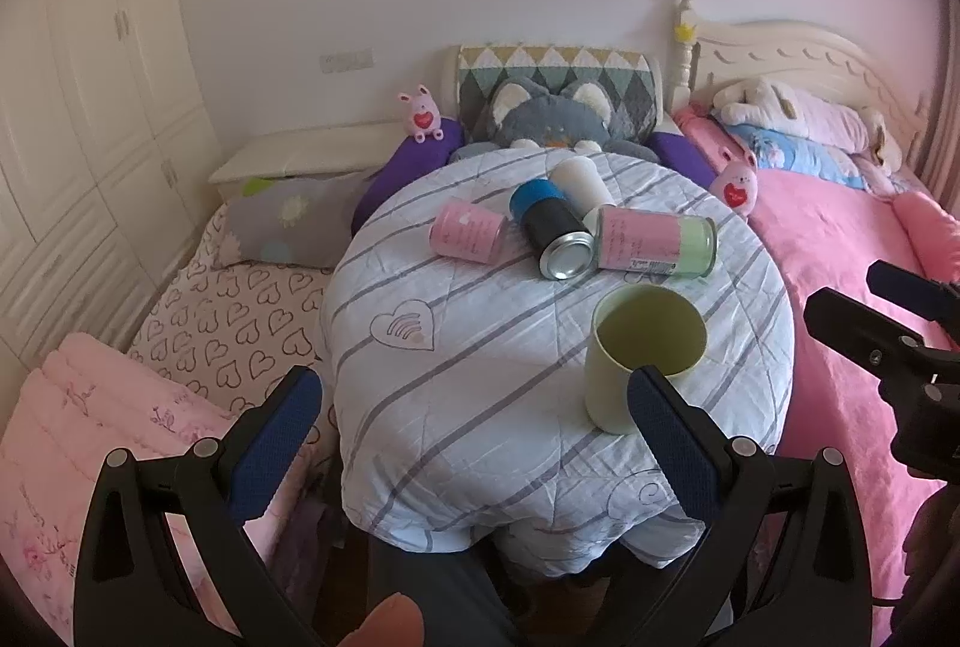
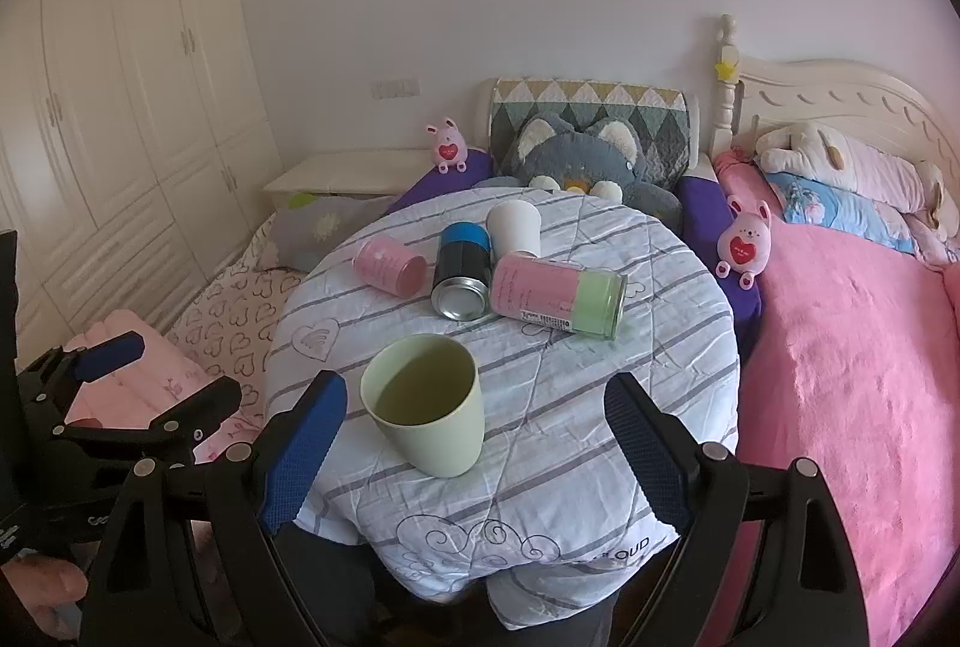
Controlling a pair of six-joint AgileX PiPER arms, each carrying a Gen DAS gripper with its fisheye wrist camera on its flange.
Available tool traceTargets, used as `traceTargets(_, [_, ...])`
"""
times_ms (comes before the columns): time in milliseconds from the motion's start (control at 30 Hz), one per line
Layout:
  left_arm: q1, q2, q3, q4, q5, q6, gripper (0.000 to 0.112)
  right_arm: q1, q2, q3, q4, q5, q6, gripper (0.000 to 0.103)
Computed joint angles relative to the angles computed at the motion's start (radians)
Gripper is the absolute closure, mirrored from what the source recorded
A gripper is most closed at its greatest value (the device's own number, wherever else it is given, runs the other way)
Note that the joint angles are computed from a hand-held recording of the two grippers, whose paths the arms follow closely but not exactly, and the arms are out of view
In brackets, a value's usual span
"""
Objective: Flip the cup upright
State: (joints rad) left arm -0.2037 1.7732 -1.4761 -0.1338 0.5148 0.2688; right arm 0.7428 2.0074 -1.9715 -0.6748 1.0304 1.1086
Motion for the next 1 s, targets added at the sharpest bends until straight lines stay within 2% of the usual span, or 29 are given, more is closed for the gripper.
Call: traceTargets(1000, [-0.008, -0.037, 0.009, 0.01, 0.029, -0.005, 0.009, 0.015, -0.009, -0.008, -0.019, 0.016, 0.012, 0.014])
